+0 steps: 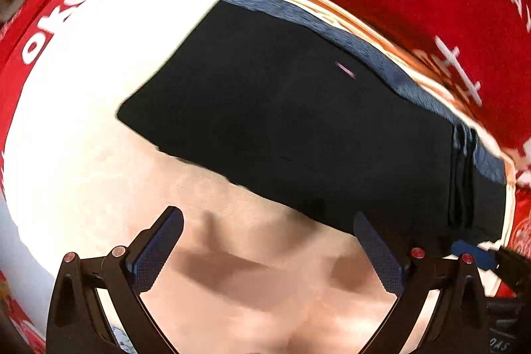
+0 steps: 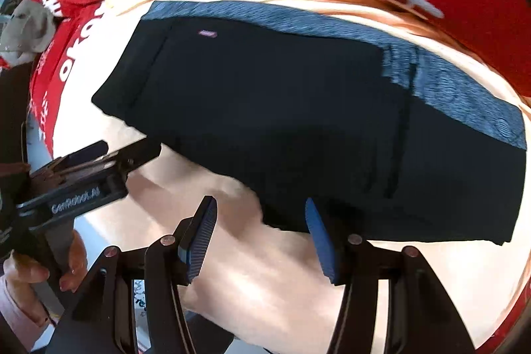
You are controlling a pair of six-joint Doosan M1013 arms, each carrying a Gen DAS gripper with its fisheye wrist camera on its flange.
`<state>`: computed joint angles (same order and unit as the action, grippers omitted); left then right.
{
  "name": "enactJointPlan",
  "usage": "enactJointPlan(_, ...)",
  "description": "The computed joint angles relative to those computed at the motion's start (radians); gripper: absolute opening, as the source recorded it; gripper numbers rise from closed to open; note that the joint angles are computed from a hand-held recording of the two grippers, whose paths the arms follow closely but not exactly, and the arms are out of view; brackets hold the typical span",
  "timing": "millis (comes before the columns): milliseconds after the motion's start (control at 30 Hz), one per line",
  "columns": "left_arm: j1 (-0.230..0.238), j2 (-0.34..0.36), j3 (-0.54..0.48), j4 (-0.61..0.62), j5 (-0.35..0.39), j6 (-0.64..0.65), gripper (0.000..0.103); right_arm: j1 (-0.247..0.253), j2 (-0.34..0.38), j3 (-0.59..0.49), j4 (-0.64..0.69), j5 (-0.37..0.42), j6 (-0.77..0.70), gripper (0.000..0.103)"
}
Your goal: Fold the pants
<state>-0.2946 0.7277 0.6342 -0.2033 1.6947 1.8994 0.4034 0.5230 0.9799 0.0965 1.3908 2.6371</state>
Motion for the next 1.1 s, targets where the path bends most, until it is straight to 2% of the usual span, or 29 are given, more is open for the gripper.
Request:
enactJointPlan(100,0.034,0.049,-0.082,-0.094,0.052,-0.073,0.103,0.002,0.012,-0.019,0.009,0.006,-0.007,0.060)
enactJointPlan(233,0.069,0.075,-0.126,-0.201,0.012,-0.169,0.103,0.002,0.024,-0.037,0.017,0.007,-0.013,0.060)
enactJointPlan(433,0.099,0.149,-0.220,-0.369,0.083,-0.289,0.103,0.002,0.027,-0.032,0.037,-0.007,-0.009,0.060)
enactJointPlan(500,0.106,0.160,-0.213,-0.449,0.087,-0.318,0.103,0.000,0.024,-0.023,0.048,-0.018,-0.006,0.060)
enactJointPlan(533,0.106,0.147,-0.175,-0.480,0.067,-0.319,0.103,0.001,0.027,-0.025,0.050,-0.018,-0.006,0.060)
enactJointPlan(733,0.118,0.133,-0.095,-0.575,0.005,-0.351,0.103,-0.002,0.024,-0.010,0.069,-0.030,-0.016,0.060)
enactJointPlan(867,0.110,0.127,-0.080,-0.561,-0.028,-0.322,0.103,-0.005,0.025,-0.006,0.068,-0.036,-0.012,0.060)
enactJointPlan(1033,0.101,0.119,-0.077,-0.524,-0.053,-0.350,0.103,-0.006,0.017,0.008,0.070,-0.051,0.000,0.060)
enactJointPlan(1100,0.093,0.101,-0.068,-0.520,-0.084,-0.311,0.103,-0.006,0.016,0.007,0.065,-0.049,0.000,0.060)
